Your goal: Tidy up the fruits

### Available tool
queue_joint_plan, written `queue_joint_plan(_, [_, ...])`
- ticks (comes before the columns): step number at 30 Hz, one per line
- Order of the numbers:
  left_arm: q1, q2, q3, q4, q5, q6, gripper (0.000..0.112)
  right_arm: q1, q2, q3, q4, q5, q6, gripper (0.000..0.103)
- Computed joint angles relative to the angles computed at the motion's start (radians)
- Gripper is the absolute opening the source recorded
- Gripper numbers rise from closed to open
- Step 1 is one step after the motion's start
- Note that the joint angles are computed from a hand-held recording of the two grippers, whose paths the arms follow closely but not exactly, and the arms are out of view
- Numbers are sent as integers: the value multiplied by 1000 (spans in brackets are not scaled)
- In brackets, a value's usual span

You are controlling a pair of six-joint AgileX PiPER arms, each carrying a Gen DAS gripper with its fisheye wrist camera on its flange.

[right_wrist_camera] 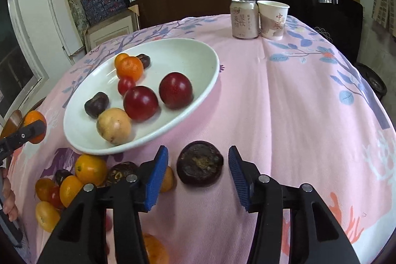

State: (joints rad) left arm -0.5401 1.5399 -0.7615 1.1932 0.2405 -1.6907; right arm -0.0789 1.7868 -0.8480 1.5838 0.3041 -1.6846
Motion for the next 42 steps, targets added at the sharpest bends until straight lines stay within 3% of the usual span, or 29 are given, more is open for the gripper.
queue_joint_plan(1, [0, 0, 2, -5, -2, 6, 46, -9, 6, -6, -30, 10, 30, 39])
queue_joint_plan(6, [-6, -3, 13, -13, -2, 10, 46, -25, -14, 36, 25, 19, -45, 39])
queue_joint_plan(8, [-6, -4, 19, 8, -8, -13, 46, -34, -8, 30, -22, 37, -9, 39])
queue_joint_plan(12, [-15, 2, 22, 15, -1, -25, 46, -2, -24, 53, 56, -12, -92, 38])
queue_joint_plan(17, [-1, 4, 0, -51, -9, 34, 46, -52, -69, 98, 136, 56, -157, 38])
queue_joint_plan(22, [16, 60, -155, -302, 58, 347, 46, -82, -96, 29, -66, 152, 67, 38])
queue_joint_plan(27, [54, 203, -365, -522, 106, 606, 46, 3, -42, -154, -275, 127, 320, 38])
queue_joint_plan(30, [70, 290, -461, -592, 128, 683, 47, 47, 35, -282, -352, 98, 437, 38])
queue_joint_plan(32, [73, 322, -489, -562, 130, 663, 62, 56, 103, -373, -404, 116, 522, 40])
queue_joint_plan(34, [74, 324, -489, -505, 120, 617, 76, 52, 145, -410, -354, 126, 513, 64])
queue_joint_plan(38, [81, 294, -457, -481, 90, 608, 82, 14, 156, -404, -312, 167, 476, 66])
queue_joint_plan(40, [81, 280, -439, -449, 87, 568, 86, -5, 145, -383, -287, 170, 466, 74])
queue_joint_plan(42, [78, 268, -417, -418, 92, 528, 87, -27, 145, -379, -291, 206, 482, 75])
